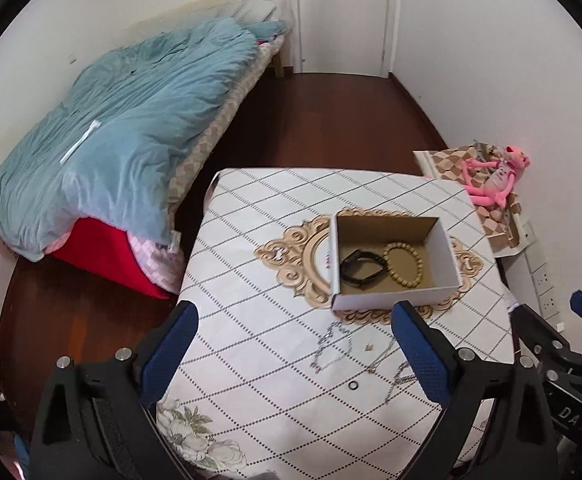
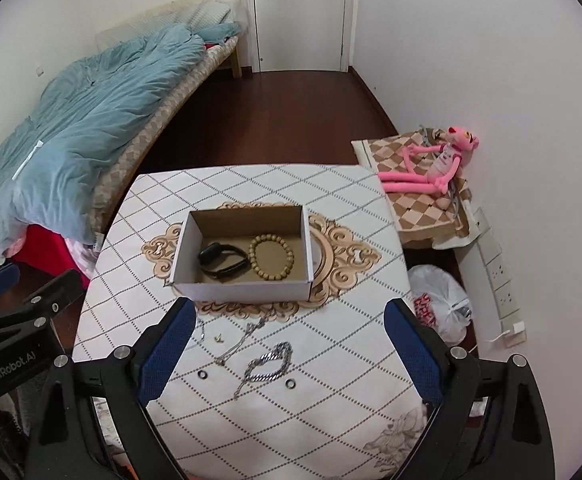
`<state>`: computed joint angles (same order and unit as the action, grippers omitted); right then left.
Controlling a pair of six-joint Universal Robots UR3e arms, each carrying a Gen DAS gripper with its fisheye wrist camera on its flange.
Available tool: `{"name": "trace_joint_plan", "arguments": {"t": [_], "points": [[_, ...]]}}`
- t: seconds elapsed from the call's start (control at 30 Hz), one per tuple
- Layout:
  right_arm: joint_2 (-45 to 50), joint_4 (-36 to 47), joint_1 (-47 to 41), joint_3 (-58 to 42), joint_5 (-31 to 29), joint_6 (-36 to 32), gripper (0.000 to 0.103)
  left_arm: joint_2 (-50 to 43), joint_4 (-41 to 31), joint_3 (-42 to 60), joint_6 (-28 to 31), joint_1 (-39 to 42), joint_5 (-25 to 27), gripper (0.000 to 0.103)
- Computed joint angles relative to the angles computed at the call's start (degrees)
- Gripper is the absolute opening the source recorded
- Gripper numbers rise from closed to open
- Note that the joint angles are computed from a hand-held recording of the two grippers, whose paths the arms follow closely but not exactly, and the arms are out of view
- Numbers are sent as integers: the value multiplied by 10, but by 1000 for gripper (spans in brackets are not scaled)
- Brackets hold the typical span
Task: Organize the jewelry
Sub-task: 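Grasp a small black ring with the left tool while the right tool grasps the other ring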
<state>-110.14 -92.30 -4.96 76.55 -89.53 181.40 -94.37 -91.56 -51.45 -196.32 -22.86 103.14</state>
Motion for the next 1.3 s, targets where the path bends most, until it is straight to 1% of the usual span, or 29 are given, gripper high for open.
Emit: {"name": "trace_joint_plan", "arguments": {"t": [0.07,0.17,0.27,0.37,0.43,0.47,0.5,0.63,0.73,0.87,0.93,1.03,1.1,1.13,1.17,1.2,1.23,1.3], "points": [[-16,-4,-3,31,4,3,97,21,19,-47,-2,6,0,98],[-39,-16,-11,103,9,7,97,47,51,-130,-4,8,12,98],[-65,-42,-31,193,20,7,97,61,71,-199,-9,14,15,98],[-94,-70,-72,288,47,-7,96,66,95,-270,-15,14,16,98],[-114,-94,-92,347,60,-19,84,65,104,-298,-17,8,20,98],[-119,-104,-97,368,62,-24,74,64,109,-314,-19,6,19,98],[-119,-114,-98,388,62,-25,69,63,115,-329,-19,3,16,98],[-137,-161,-111,465,75,-37,66,55,131,-367,-25,-9,12,98],[-128,-199,-95,490,64,-30,61,45,143,-381,-26,-12,9,98],[-113,-229,-84,504,62,-28,49,33,149,-385,-25,-14,4,98],[-102,-256,-62,510,44,-19,47,28,152,-387,-23,-17,3,98],[-83,-287,-29,512,16,-4,46,24,159,-392,-21,-19,-4,98],[-70,-308,-5,512,-7,7,37,24,167,-397,-18,-18,-10,98],[-62,-318,8,510,-20,13,34,22,169,-398,-18,-18,-12,98],[-59,-326,14,511,-22,15,26,22,171,-399,-18,-19,-15,98],[-56,-331,19,511,-25,17,16,21,172,-399,-16,-19,-18,98],[-50,-335,26,508,-31,19,13,20,174,-399,-16,-20,-20,98],[-50,-337,31,508,-37,19,13,18,177,-400,-13,-21,-24,98]]}}
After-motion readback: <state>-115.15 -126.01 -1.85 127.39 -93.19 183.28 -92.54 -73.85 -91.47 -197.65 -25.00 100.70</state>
